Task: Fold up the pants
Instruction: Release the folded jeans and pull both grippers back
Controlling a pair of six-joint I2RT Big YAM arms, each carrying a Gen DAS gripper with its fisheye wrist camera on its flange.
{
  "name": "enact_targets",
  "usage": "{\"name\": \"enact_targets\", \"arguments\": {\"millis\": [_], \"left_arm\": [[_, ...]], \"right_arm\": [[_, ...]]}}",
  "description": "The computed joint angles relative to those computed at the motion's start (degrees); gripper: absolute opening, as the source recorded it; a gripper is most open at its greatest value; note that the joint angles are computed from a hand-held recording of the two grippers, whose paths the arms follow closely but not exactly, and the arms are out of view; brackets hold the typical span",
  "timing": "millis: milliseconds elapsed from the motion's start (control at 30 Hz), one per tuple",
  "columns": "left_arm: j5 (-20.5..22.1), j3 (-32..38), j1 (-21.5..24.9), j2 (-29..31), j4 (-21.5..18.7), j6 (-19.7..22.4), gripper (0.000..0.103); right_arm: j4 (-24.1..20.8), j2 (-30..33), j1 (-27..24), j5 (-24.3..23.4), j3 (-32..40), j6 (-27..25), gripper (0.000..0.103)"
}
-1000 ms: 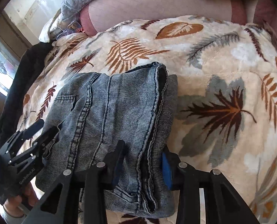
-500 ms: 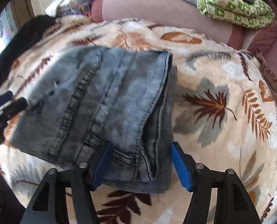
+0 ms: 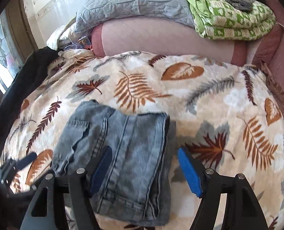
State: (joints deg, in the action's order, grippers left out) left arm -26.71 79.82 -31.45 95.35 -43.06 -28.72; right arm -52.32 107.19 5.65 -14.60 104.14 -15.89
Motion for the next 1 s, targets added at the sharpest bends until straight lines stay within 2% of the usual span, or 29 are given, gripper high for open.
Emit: {"name": "enact_targets", "arguments": {"millis": [67, 167, 200, 233, 333, 433, 533, 600, 633, 700, 733, 767, 800, 833, 867, 933, 1000], "left_arm": [[-1.15, -0.11, -0.49, 0.13, 0.61, 0.38, 0.067], [0.97, 0.21, -0.03, 0.39, 0.70, 1.54, 0.067], [1.39, 0.43, 0.04, 0.74, 0.73, 2.08, 0.067], [0.87, 0.70, -0.12, 1.16, 0.70, 2.56, 0.067], [0.90, 1.11, -0.20, 1.58, 1.19, 3.35, 0.067], [2.46, -1.21, 0.29, -0.97, 3.84, 1.59, 0.067], [2.24, -4.84, 0.36, -4.70, 7.66, -0.40, 0.067], [1.54, -5.11, 0.40, -5.05, 6.92, -1.79, 0.067], [2.60, -4.46, 0.60, -4.28, 5.66, -1.91, 0.067], [3.23, -2.02, 0.32, -1.24, 1.71, -0.95, 0.067], [1.18, -2.14, -0.38, -0.74, 2.85, 0.50, 0.067], [-0.45, -1.79, -1.02, -0.44, 2.92, 1.62, 0.067], [-1.78, -1.03, -1.50, -0.33, 1.67, 1.74, 0.067], [-1.71, -1.28, -1.65, -1.16, 1.83, 1.30, 0.067], [-0.76, -2.42, -1.62, -2.57, 3.61, 0.39, 0.067], [-0.64, -4.28, -1.76, -4.60, 6.10, -2.01, 0.067], [-0.87, -2.77, -1.92, -3.20, 2.70, -3.50, 0.067]], "right_arm": [[0.21, 2.94, 2.41, 5.91, 3.30, -2.63, 0.075], [-2.88, 11.00, 4.38, 17.05, 10.69, -5.44, 0.075], [-4.00, 12.77, 3.79, 17.21, 12.28, -4.56, 0.079], [-3.87, 13.34, 3.21, 16.59, 12.81, -2.63, 0.088], [-4.33, 13.22, 2.45, 15.75, 12.78, -2.12, 0.091], [0.17, 7.52, 1.66, 13.22, 5.89, -2.02, 0.091], [4.31, 0.05, 0.45, 6.97, -3.49, -1.90, 0.091], [7.36, -4.50, 0.07, 5.55, -10.35, -3.57, 0.091], [8.73, -6.25, 0.03, 5.86, -13.58, -4.84, 0.091], [10.03, -7.55, 0.49, 8.86, -18.36, -8.02, 0.091], [10.11, -7.14, 1.00, 11.87, -19.91, -10.59, 0.091], [11.45, -7.05, 0.86, 12.63, -21.28, -11.60, 0.091], [12.70, -7.91, 0.20, 11.25, -22.26, -10.11, 0.091], [11.07, -8.15, -0.15, 11.02, -21.46, -8.59, 0.091], [10.73, -8.99, -0.63, 9.66, -21.41, -7.18, 0.091], [13.55, -11.54, -1.28, 7.37, -23.52, -5.72, 0.092], [13.19, -11.50, -0.79, 8.26, -24.32, -7.24, 0.092]]}}
